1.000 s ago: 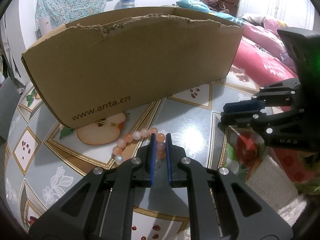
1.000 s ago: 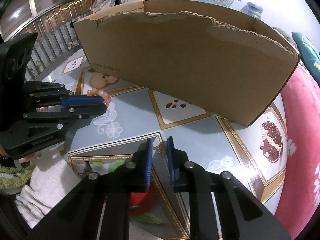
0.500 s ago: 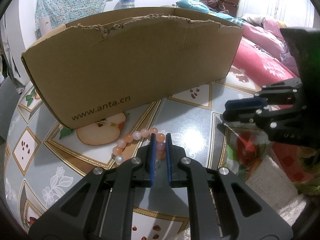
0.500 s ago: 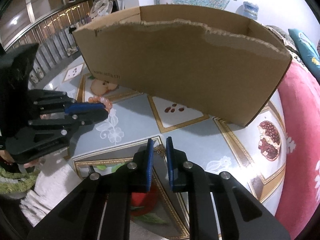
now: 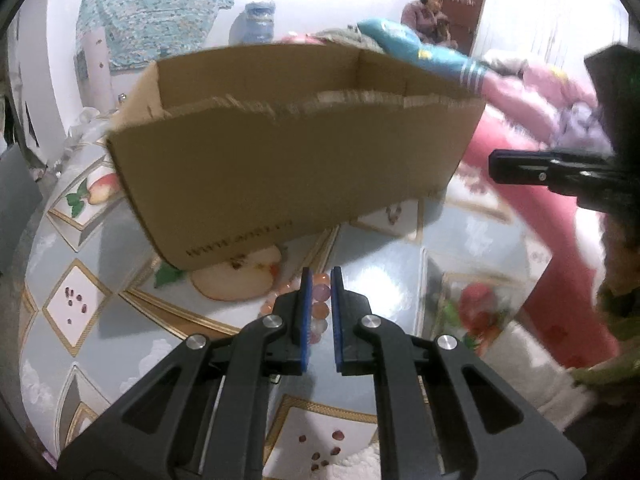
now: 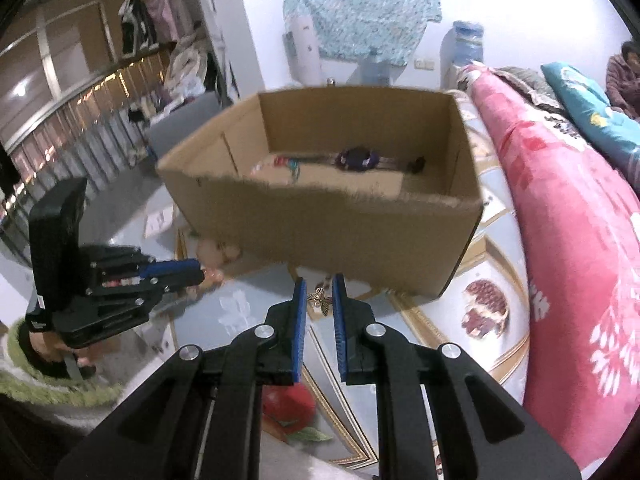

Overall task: Organize jewelry
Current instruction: 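Carry the bracelet and gold charm into the box and open both grippers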

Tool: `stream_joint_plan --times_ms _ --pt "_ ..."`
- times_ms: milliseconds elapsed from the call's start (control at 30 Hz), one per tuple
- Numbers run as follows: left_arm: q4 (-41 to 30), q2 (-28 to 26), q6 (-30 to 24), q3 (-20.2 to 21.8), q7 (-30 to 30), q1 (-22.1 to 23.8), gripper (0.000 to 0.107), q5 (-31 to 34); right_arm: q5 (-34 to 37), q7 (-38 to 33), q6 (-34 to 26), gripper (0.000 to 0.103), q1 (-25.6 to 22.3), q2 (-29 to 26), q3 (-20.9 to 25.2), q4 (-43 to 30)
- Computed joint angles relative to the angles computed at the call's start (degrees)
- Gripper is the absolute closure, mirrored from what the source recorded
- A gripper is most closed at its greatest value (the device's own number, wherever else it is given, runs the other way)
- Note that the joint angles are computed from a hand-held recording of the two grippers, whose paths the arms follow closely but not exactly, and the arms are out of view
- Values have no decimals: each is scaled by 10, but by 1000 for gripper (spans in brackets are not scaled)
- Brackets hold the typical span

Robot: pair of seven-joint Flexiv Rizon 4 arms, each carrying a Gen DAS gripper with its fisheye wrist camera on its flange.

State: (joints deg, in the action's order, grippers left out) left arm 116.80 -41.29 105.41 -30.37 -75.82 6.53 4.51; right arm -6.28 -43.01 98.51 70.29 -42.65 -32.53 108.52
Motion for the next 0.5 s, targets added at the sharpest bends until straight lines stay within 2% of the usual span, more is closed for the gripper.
stream_joint_plan --times_ms 133,233,400,500 --pt "20 -7 16 -85 -19 79 99 23 8 3 7 90 7 8 -16 -4" --pt "29 0 31 -111 -33 108 99 41 5 -3 3 90 -8 15 -8 -19" --pt "31 -2 47 -166 -54 156 99 86 -29 -14 -17 90 -62 26 38 -56" --pt "25 -13 37 -220 -54 199 99 111 -57 -20 -28 90 -119 27 91 -92"
